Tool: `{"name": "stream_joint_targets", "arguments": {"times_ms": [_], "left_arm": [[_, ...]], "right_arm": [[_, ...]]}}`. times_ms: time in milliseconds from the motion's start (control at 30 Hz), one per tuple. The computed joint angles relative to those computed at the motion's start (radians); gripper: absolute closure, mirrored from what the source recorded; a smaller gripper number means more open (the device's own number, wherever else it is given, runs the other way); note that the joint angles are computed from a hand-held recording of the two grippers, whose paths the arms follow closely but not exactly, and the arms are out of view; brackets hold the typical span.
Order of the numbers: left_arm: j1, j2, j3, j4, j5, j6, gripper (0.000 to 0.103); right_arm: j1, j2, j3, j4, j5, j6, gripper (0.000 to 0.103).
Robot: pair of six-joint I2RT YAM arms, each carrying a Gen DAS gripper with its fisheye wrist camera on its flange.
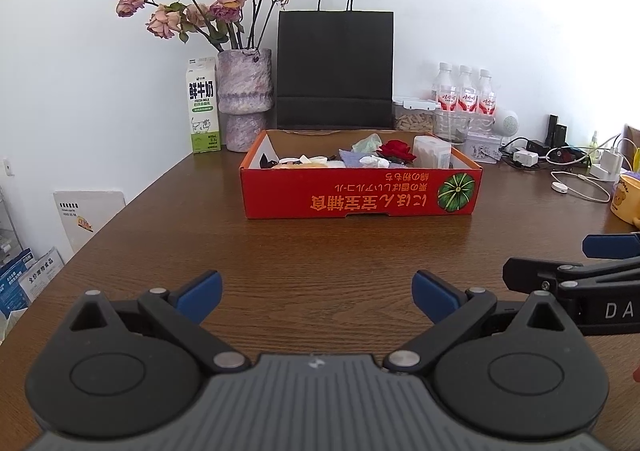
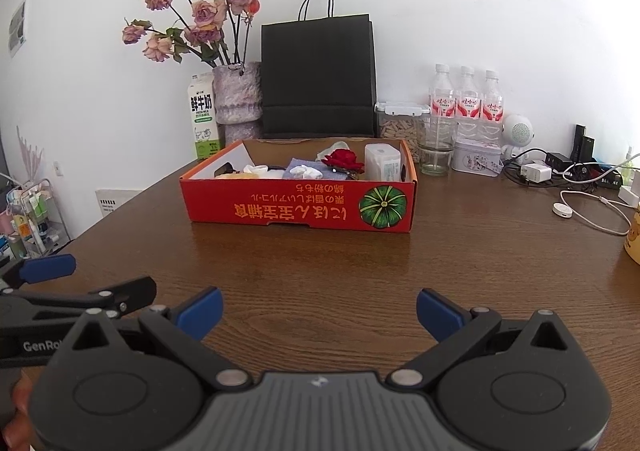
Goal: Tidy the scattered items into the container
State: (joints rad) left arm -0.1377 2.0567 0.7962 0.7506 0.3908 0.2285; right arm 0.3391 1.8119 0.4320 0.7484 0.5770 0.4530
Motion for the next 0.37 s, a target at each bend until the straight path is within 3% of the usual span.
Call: {"name": "stream_joint_targets", "arguments": {"times_ms": [367], "left_arm": [[0.002,0.010,0.005,-0.002,0.001,-0.001,0.000]], "right_arm": [[-0.002,0.005,0.006,-0.007,-0.002,-0.001,0.000]]}}
